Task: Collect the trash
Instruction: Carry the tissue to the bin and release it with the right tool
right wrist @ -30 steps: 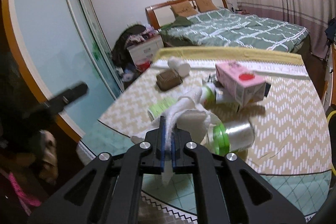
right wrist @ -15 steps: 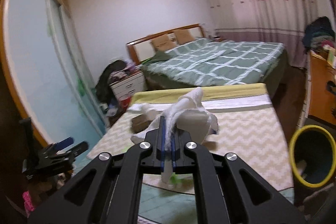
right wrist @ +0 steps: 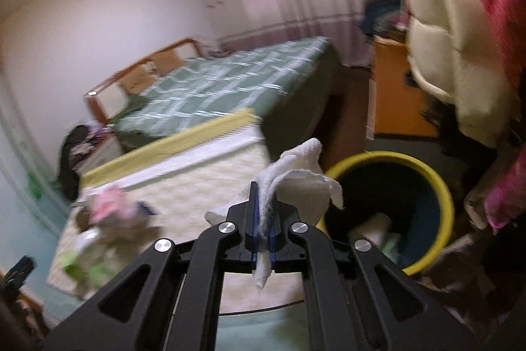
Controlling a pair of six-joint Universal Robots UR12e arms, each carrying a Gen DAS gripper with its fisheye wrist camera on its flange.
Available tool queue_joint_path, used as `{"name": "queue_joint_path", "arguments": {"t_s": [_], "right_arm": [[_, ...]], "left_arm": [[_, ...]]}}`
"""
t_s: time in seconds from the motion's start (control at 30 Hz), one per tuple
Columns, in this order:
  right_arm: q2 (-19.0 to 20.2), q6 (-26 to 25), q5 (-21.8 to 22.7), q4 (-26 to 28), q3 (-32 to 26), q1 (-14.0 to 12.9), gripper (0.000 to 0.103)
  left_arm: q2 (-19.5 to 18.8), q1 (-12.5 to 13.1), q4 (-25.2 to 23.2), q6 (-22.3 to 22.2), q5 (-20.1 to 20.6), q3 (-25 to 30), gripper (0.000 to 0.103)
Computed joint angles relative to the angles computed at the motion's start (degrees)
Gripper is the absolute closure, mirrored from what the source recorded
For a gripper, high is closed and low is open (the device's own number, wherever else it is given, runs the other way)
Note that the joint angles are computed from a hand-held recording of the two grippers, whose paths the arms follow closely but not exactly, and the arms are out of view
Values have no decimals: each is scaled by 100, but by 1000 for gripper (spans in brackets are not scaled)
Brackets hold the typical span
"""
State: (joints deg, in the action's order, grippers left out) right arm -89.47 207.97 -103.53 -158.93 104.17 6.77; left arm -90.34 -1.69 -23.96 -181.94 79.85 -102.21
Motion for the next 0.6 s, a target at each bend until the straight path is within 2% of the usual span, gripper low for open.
{"name": "queue_joint_path", "arguments": {"t_s": [0.2,0.43,0.57,0.6], "right_arm": [[122,225,-169,575,16,-337,98],[251,344,-359,955,25,-511,95],[289,416,-419,1098,24,-568,80],[293,446,-422,1123,32,-582,79]], "left_arm": [[-151,-113,-147,4,82,154,9],[-289,-210,-267,29,207,305,9],[-363,-230,-333,8,256,385,9],[-377,-229,-346,8,255,399,9]]}}
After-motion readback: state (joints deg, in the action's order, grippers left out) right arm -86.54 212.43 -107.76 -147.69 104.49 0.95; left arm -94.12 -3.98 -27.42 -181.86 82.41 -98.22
